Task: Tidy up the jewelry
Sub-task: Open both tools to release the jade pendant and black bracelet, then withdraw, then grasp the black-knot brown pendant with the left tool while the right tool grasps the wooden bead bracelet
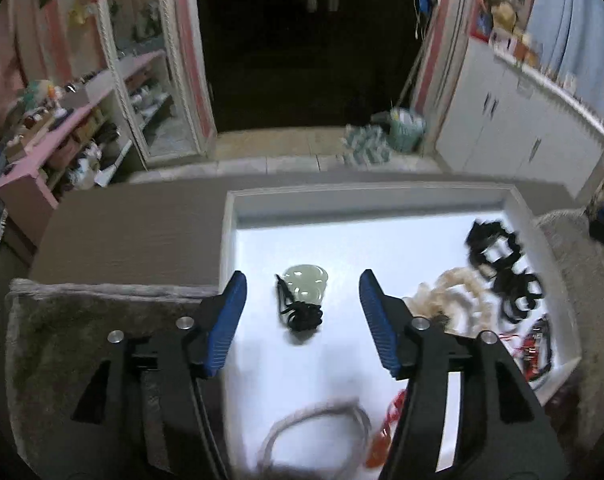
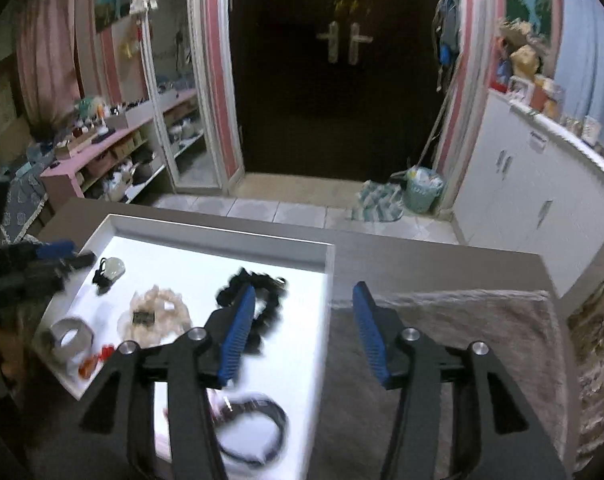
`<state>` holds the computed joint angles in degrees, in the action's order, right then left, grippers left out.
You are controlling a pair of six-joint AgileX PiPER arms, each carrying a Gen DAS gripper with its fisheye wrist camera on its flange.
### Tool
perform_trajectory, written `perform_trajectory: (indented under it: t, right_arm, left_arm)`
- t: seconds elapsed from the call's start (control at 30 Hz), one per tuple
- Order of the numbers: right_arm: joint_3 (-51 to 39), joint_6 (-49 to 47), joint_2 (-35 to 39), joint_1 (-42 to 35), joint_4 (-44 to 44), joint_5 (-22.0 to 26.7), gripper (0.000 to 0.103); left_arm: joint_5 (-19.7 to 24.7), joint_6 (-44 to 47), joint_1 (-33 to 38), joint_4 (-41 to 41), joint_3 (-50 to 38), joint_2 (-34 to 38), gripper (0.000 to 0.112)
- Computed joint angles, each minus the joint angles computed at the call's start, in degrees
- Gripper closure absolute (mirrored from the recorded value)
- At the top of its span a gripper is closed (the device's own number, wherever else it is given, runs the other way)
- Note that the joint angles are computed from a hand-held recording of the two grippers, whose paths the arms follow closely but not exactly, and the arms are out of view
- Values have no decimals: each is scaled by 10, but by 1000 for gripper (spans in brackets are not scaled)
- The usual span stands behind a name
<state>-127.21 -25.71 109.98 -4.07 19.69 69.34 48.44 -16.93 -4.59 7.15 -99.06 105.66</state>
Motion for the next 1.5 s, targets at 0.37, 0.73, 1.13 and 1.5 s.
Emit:
perform_trajectory:
  t: [0.37, 0.73, 1.13, 1.5]
  right_arm:
    - [444, -258, -275, -199, 126, -80, 48]
    - [568, -259, -298, -180, 102, -116, 71]
    - [601, -271, -309, -156, 93, -139, 79]
    - [603, -282, -311, -167, 109, -142, 84]
  left_arm:
    - [-74, -62, 62, 67, 394, -383, 29]
    - [-104, -107, 22, 101, 592, -492, 29]
    - [-102, -215, -5, 212, 534, -362, 38]
    - [-148, -168, 17, 155, 546, -358, 83]
